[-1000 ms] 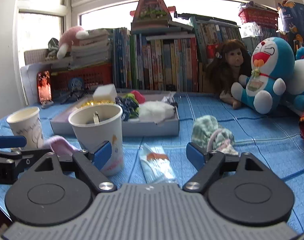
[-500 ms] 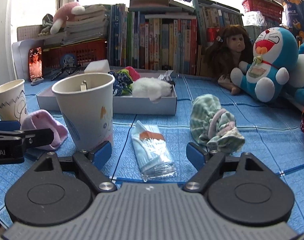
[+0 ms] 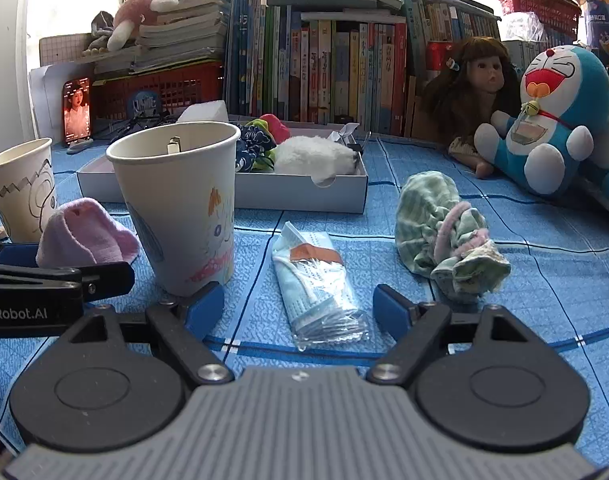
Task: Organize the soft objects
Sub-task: 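Move both grippers back toward the pink towel and cups on the table, then grasp the pink towel with the left gripper while the right grasps the blue-wrapped plastic packet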
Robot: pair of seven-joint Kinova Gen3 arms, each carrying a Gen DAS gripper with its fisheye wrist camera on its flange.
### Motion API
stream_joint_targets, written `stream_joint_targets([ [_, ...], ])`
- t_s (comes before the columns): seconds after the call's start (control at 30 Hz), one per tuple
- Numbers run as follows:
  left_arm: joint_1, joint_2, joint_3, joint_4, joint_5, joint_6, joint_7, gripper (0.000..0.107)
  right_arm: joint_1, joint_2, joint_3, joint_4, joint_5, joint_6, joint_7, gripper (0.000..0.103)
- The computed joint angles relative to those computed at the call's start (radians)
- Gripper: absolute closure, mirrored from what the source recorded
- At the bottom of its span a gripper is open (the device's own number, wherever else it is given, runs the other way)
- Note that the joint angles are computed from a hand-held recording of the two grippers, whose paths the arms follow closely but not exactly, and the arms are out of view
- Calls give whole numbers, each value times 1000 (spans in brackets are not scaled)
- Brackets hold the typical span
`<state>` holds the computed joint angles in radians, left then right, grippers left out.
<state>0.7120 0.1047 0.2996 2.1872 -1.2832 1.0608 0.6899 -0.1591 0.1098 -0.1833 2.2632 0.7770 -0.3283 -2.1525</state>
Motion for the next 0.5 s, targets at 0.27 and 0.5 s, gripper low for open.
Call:
stream_joint_targets([
  [0.27, -1, -2, -1, 3, -18, -4, 25, 20, 16, 1, -2, -2, 47, -14, -52, 28],
  [0.5, 5, 4, 4, -11, 0, 41, 16, 53, 24, -1, 6, -10, 77, -12, -106, 58],
])
